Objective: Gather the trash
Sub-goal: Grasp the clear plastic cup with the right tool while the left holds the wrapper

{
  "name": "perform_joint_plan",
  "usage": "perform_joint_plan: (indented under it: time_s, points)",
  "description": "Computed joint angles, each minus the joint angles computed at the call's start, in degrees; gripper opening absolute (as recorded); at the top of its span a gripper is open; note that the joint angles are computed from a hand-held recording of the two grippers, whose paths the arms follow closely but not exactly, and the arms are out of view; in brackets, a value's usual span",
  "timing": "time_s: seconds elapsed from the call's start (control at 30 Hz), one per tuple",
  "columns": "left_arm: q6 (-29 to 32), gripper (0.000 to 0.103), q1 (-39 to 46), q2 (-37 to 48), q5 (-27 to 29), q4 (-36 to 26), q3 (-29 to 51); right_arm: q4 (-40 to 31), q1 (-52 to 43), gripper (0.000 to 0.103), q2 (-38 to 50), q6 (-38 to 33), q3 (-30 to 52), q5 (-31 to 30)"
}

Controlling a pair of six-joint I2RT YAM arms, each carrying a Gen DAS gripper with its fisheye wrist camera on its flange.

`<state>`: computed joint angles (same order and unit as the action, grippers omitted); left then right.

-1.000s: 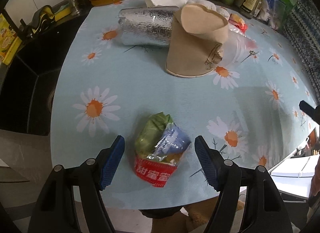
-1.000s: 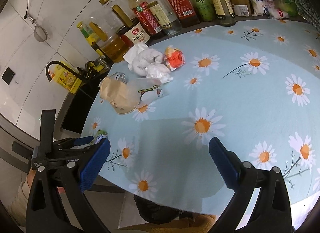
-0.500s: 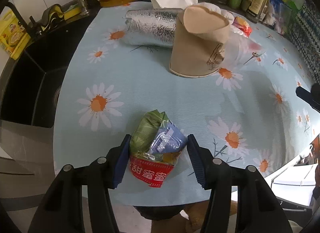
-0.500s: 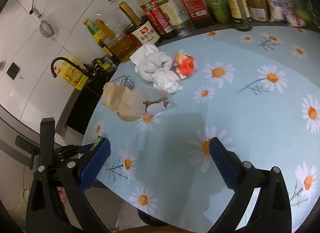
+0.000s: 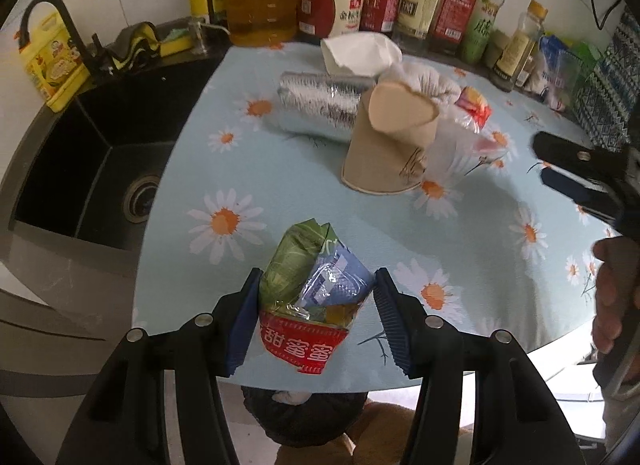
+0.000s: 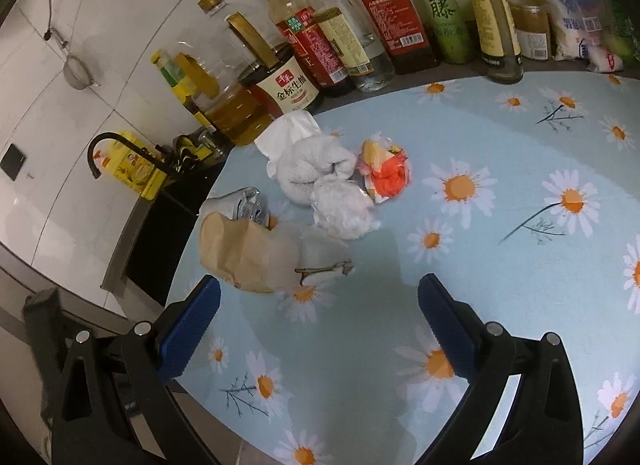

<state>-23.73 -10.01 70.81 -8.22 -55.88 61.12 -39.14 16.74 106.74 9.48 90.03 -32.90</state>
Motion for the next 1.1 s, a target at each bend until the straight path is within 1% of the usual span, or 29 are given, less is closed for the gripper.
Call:
perform_joint_plan:
  time_s: [0.4,0.47,0.57,0.6,0.63,0.8,0.97,1.1]
  points:
    - [-7.3,0.054,-3.77,-6.44,-2.38,-5.79,0.67,-0.81,5.26,0.098,7.67,4.41,7.26,6.53]
    - [-8.11,0.054,-4.25,-6.79,-2.62,-6.44,0.72,-0.64,6.2,0.096,9.04,4.65,8.32,8.36]
    - [-9.16,0.054,-5.02,-7.18,-3.19,-7.73,0.88,-1.8,6.89,0.091,11.3,5.12,10.11,9.75]
    - [-9.19,0.054,-5.04,-7.19,-3.26,-7.91,0.88,-1.99,6.89,0.084,11.67,5.34,10.31,9.65]
    - [-9.2,0.054,-5.0,-7.24,-3.27,-8.03,0.83,-1.66,6.74,0.082,11.97,5.5,10.21,8.76]
    - [-9.01,0.054,-4.6,-7.83,-2.87,-8.21,0.28,0.7,6.14,0.081,11.12,5.82,8.06,7.74]
    - [-7.78,0.054,-4.03,-7.75,-1.77,-7.18,-0.36,0.56,4.97,0.081,9.33,4.81,6.6,7.37]
    - [-6.18,0.054,-3.6,-7.12,-0.88,-6.28,-0.21,0.32,3.05,0.081,7.01,5.06,4.47,4.9]
